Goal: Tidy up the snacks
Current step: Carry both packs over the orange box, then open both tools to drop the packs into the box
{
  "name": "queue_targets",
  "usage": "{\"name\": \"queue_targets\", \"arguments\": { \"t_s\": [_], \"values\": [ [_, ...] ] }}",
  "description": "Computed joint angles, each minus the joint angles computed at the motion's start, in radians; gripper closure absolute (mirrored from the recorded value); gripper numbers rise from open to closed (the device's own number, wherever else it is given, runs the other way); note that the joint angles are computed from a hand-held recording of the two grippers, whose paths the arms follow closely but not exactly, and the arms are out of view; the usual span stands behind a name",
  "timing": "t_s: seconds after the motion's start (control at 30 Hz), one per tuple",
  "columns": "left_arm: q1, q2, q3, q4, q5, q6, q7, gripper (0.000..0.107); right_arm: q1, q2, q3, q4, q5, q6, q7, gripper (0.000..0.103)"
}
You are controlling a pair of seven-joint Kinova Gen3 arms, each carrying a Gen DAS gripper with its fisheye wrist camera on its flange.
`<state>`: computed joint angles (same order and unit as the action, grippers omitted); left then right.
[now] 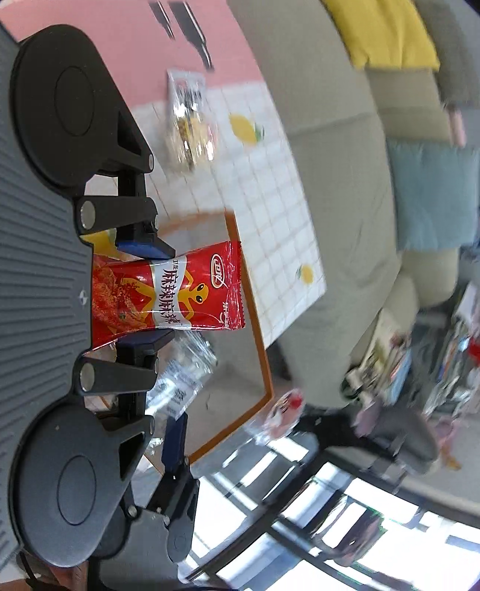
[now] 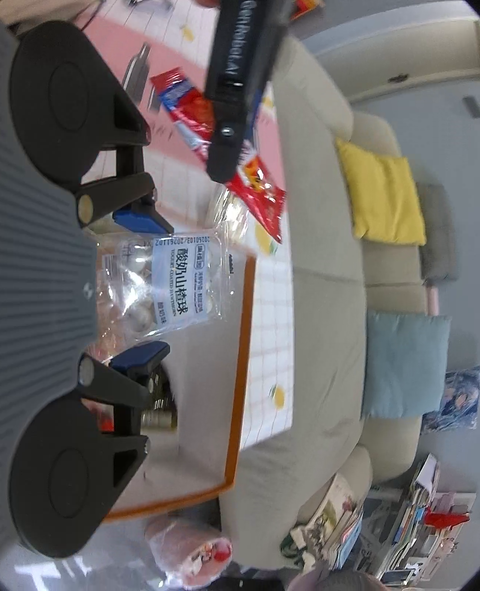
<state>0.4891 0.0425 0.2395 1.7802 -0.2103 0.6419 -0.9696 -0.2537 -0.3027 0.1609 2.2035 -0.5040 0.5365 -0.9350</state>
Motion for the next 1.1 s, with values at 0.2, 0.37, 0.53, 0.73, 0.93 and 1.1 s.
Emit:
{"name": "queue_targets", "arguments": {
  "t_s": [0.2,0.37,0.53,0.73,0.93,1.1],
  "values": [
    [0.02,0.2,-0.023,-0.187,0.072,0.116,-0.113,0.063,0.034,0.166,0.092,-0.106,-0.064,0.111,0.136,0.043],
    [0.03,0.321,-0.062,-0.313,0.102,0.249,-0.142,0.063,0.083,0.274,0.021,-0.16,-0.024,0.089,0.123,0.043],
    [0.033,0.385,-0.093,-0.399,0.111,0.353,-0.156,0.063,0.119,0.356,-0.062,-0.201,0.015,0.072,0.101,0.043],
    [0.051,0.442,-0.114,-0.463,0.091,0.428,-0.155,0.063,0.156,0.412,-0.139,-0.236,0.082,0.06,0.029,0.043],
    [0.051,0.449,-0.116,-0.455,0.097,0.415,-0.164,0.06,0.176,0.45,-0.197,-0.256,0.174,0.049,-0.083,0.043],
    [0.056,0.459,-0.117,-0.474,0.095,0.44,-0.169,0.053,0.188,0.46,-0.218,-0.267,0.203,0.051,-0.136,0.041]
  ]
}}
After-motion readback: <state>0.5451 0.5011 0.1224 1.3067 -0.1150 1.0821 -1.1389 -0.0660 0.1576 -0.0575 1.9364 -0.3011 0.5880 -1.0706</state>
